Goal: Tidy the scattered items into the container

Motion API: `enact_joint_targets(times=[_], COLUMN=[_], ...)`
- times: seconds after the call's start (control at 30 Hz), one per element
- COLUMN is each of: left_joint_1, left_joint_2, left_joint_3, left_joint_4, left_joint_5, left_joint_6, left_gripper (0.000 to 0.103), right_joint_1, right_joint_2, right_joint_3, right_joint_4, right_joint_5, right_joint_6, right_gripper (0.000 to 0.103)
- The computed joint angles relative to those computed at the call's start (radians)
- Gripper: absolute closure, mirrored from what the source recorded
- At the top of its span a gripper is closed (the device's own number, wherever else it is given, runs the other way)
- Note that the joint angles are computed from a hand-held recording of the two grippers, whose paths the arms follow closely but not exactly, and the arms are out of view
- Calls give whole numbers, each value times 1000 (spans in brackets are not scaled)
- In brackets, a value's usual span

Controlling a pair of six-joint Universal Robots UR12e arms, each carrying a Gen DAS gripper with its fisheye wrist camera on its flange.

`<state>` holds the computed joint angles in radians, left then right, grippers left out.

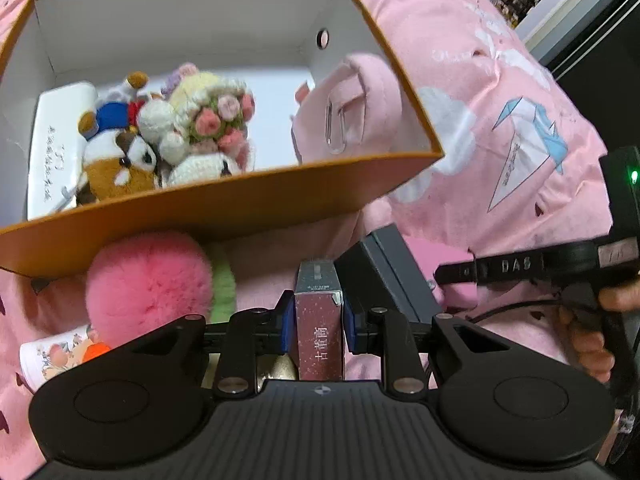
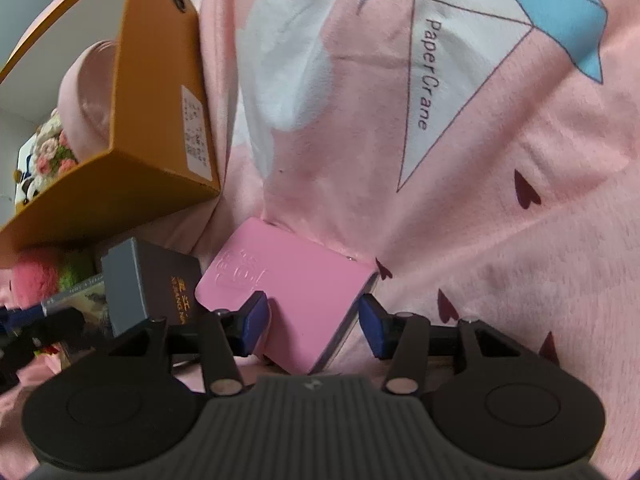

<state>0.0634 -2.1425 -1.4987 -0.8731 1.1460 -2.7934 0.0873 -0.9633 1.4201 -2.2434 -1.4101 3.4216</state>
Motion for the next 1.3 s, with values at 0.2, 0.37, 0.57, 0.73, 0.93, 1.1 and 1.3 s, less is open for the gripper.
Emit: enact_joint_targets(times=[0.2,0.37,0.57,0.73,0.93,1.1,1.3], left_joint_1=[7,13,8,1,-1,-2,2], left_joint_2=[0,-3,-20,-34,-40,-37,-37], left_joint_3=[6,27,69,81,85,78,76], left_joint_4=[-25,-39,-87,-111,-119,-117,-119], left_joint_5=[-15,-35,-30,-34,-36,-30,-37], left_joint_6=[6,-12,-58,-65,-71,-57,-62], left_gripper=[77,77,77,77,77,77,77], right_joint_1=[7,0,24,44,47,36,29], right_joint_2=[-22,-54,-59,-34,-36,-53,-17], right_joint_3=[44,91,95,69,82,77,-30], right_joint_4=[-101,-232,-332,-341,-330,-280,-4], right_joint_5=[-63,-34,17,63,88,-33,-99], right_joint_6=[31,19,-71,-105,-75,-39,-71], right_gripper=[81,93,103,103,99,60,52])
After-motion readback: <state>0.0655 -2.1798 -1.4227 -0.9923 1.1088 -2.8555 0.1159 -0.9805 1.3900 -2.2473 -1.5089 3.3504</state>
